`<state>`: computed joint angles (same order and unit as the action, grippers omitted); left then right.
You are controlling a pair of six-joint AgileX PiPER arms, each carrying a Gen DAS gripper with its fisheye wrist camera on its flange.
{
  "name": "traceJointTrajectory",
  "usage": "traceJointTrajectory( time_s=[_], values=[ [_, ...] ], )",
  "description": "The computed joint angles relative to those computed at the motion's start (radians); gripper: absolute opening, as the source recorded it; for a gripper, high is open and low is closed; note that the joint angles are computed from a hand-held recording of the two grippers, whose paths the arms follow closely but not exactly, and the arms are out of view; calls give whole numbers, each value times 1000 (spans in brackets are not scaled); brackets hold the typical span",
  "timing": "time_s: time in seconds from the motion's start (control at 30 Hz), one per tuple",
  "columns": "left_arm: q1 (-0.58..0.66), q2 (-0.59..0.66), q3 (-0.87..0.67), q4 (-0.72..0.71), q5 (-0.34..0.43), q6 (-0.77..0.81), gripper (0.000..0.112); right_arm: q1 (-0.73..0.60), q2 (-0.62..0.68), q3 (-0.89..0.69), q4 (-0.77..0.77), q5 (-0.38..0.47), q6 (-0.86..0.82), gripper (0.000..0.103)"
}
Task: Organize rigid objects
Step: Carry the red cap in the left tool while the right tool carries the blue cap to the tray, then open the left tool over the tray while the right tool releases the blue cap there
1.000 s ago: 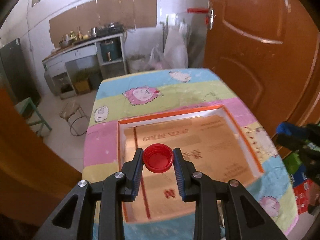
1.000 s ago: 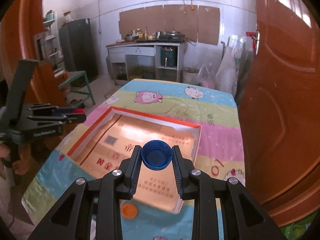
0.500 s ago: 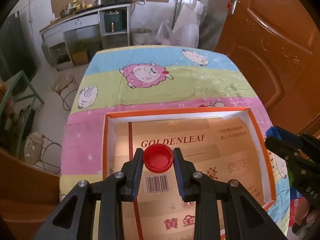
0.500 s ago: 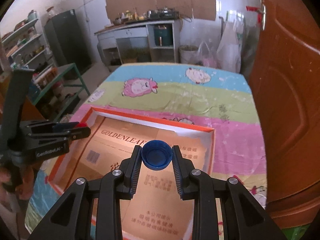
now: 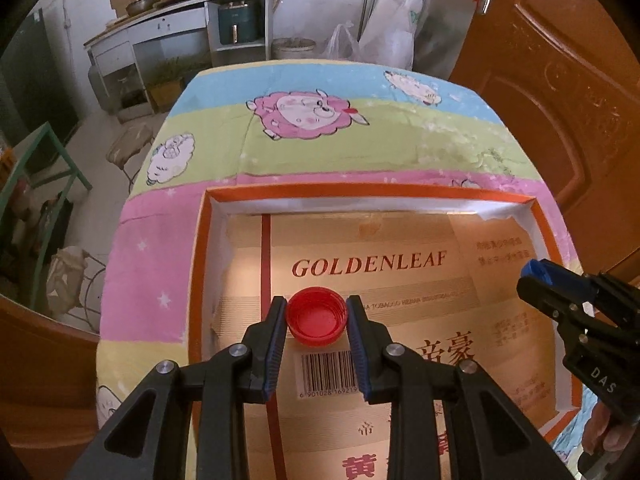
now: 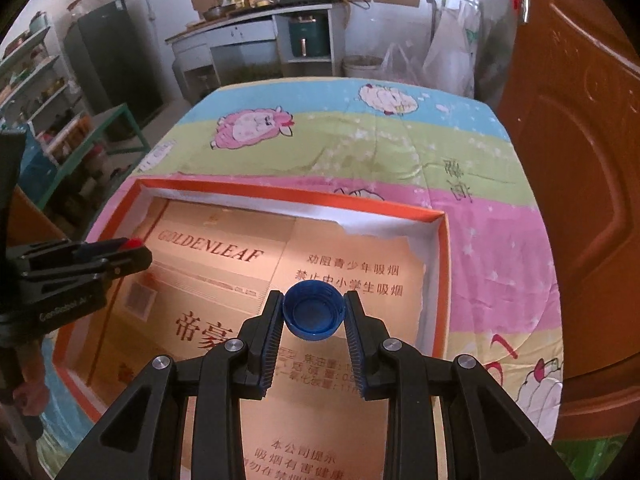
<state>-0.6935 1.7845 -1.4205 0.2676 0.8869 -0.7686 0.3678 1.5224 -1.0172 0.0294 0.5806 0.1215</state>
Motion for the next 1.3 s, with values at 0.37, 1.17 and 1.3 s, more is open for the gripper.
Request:
traceJointTrajectory(
  time_s=[0.37,1.17,1.3],
  values=[
    [-7,12,38,28,-30,-40,31,7,36,13,-70,-2,69,31],
    [-60,-59,169,179,-132,-246,56,-3,-212,171,51,-26,-2,53],
    [-70,-103,192,166,-122,-247,57,4,-309,210,93,-3,-9,54]
  ],
)
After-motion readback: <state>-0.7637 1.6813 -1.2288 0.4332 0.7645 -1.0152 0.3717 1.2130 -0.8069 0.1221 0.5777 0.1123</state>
